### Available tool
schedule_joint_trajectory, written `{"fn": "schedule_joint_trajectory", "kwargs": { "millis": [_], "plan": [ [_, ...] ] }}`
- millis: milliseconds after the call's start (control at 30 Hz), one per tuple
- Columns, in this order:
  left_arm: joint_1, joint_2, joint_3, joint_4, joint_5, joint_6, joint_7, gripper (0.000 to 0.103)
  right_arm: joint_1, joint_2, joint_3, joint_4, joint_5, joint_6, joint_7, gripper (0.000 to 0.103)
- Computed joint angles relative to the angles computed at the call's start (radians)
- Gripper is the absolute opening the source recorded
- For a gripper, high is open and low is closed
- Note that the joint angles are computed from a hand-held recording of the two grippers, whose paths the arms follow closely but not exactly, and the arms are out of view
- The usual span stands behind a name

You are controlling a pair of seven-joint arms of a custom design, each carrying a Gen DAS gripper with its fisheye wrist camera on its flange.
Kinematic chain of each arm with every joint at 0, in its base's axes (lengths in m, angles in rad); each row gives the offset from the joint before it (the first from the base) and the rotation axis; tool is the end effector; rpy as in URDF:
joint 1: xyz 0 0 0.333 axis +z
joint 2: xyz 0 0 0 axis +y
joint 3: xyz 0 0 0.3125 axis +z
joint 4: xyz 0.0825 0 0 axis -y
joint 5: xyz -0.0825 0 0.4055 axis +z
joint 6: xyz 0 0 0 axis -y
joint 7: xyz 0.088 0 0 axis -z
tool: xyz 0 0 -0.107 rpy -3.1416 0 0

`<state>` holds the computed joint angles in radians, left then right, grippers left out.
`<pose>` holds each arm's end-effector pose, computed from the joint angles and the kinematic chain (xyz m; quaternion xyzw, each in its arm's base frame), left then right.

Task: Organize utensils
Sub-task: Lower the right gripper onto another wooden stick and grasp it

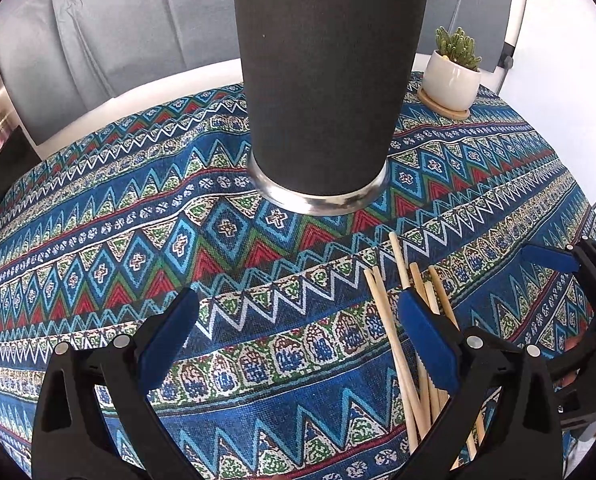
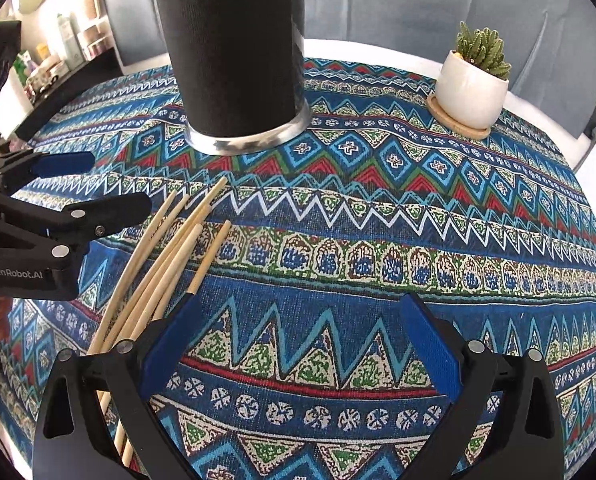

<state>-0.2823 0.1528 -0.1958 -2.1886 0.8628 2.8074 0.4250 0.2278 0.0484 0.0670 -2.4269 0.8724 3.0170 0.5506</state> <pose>0.5100 -0.3037 0.3407 -0.6463 0.7004 -0.2215 0.2065 0.5167 0.0977 0.3106 -0.8161 0.4985 -0.1533 0.2490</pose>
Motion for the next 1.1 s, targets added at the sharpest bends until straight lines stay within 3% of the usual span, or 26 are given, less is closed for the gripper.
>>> {"fn": "schedule_joint_trajectory", "kwargs": {
  "millis": [200,333,733,900,1000,1100],
  "plan": [
    [-0.020,0.022,-0.002,0.020,0.025,-0.056,0.021,0.097,0.003,-0.018,0.002,-0.013,0.043,-0.012,-0.052,0.095],
    [0.003,0.021,-0.016,0.001,-0.056,-0.018,0.118,0.097,0.007,-0.028,0.001,-0.017,0.110,-0.023,-0.103,0.095],
    [0.005,-0.038,0.005,-0.054,0.045,-0.001,0.033,0.097,0.025,-0.056,-0.008,-0.032,0.183,-0.066,-0.163,0.095],
    [0.022,-0.032,-0.006,-0.060,-0.009,-0.005,0.077,0.097,0.043,-0.050,0.002,-0.033,0.246,-0.006,-0.219,0.095],
    [0.021,-0.017,-0.001,-0.051,-0.003,0.001,0.061,0.098,0.039,-0.058,-0.004,-0.041,0.170,-0.042,-0.131,0.095],
    [0.028,-0.012,-0.001,-0.054,-0.027,0.022,0.070,0.098,0.050,-0.059,0.001,-0.043,0.225,-0.017,-0.204,0.095]
  ]
}}
